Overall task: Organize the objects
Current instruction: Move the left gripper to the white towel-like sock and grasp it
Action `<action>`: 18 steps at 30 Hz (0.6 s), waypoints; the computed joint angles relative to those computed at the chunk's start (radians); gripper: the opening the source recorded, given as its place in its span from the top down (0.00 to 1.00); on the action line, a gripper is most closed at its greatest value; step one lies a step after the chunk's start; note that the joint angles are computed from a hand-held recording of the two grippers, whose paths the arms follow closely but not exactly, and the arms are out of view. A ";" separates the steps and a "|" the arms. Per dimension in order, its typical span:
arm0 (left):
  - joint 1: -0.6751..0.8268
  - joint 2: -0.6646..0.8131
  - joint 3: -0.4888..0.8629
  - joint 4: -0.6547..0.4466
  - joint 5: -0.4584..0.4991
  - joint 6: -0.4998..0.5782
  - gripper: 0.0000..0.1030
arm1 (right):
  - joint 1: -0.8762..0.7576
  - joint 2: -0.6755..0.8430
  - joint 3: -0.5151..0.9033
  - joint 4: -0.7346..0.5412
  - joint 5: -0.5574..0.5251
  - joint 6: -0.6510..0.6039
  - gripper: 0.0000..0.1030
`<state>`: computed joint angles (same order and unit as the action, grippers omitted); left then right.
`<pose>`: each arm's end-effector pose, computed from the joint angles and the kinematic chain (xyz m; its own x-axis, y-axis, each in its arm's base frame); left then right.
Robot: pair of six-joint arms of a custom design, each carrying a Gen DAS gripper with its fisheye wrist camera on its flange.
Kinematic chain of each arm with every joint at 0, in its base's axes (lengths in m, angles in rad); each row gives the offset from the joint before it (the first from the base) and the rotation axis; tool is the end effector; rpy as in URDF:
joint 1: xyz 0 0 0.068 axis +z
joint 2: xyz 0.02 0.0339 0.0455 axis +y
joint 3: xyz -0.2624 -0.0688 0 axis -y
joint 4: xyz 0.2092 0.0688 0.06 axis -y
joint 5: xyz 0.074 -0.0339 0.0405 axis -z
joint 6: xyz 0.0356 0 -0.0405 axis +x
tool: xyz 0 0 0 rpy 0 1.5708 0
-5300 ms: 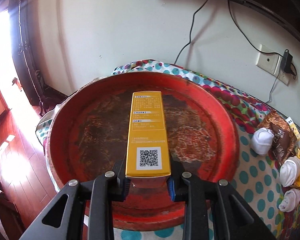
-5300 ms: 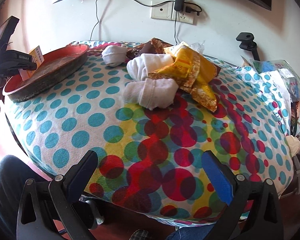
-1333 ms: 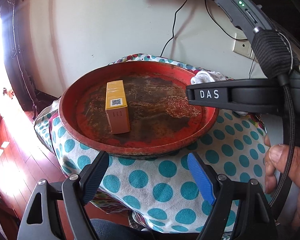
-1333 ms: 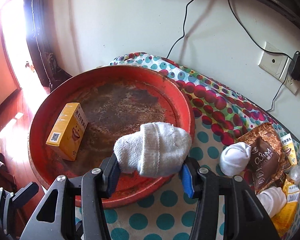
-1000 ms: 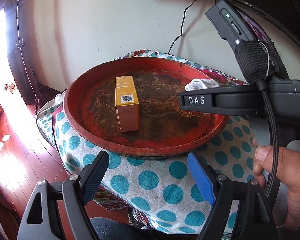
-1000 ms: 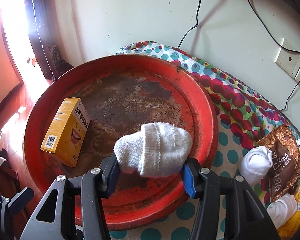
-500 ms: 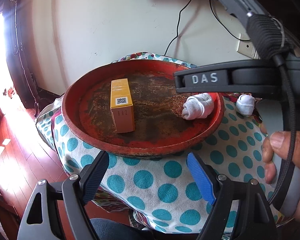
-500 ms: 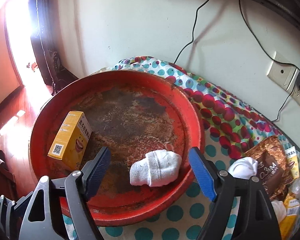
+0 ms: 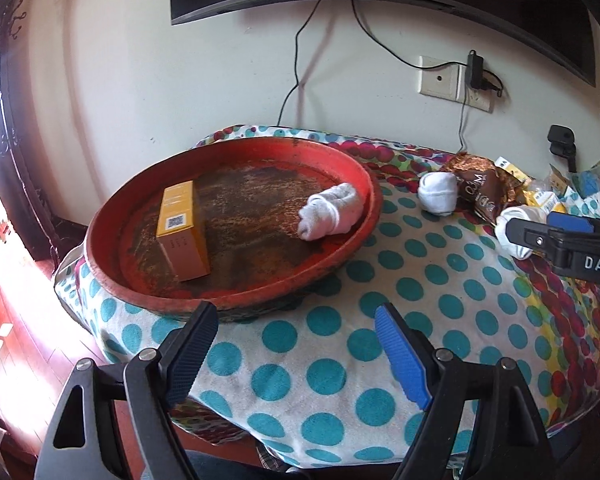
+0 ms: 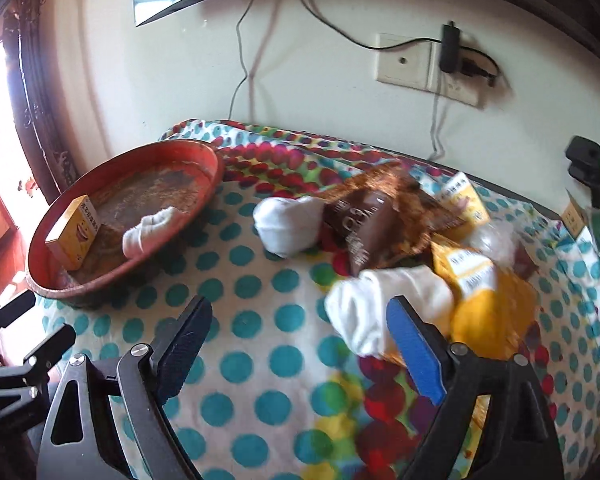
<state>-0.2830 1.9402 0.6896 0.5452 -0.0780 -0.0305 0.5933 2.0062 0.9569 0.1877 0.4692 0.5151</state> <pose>0.3089 -0.0869 0.1075 -0.6290 0.1513 -0.7625 0.2023 0.9789 0.0273 0.3040 0.1856 0.1197 -0.6729 0.0762 -0.7358 0.0884 0.9958 0.0222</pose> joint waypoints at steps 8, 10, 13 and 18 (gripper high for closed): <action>-0.164 0.040 0.037 -0.010 -0.036 0.021 0.19 | -0.031 -0.131 -0.340 0.223 0.005 0.040 0.11; -0.193 0.045 0.079 -0.051 -0.009 0.015 0.19 | -0.036 -0.144 -0.386 0.267 0.004 0.049 0.11; -0.235 0.062 0.181 -0.153 0.014 -0.004 0.19 | -0.052 -0.156 -0.461 0.351 -0.010 0.068 0.10; -0.294 0.121 0.387 -0.293 0.015 -0.074 0.19 | -0.081 -0.189 -0.604 0.526 -0.038 0.096 0.10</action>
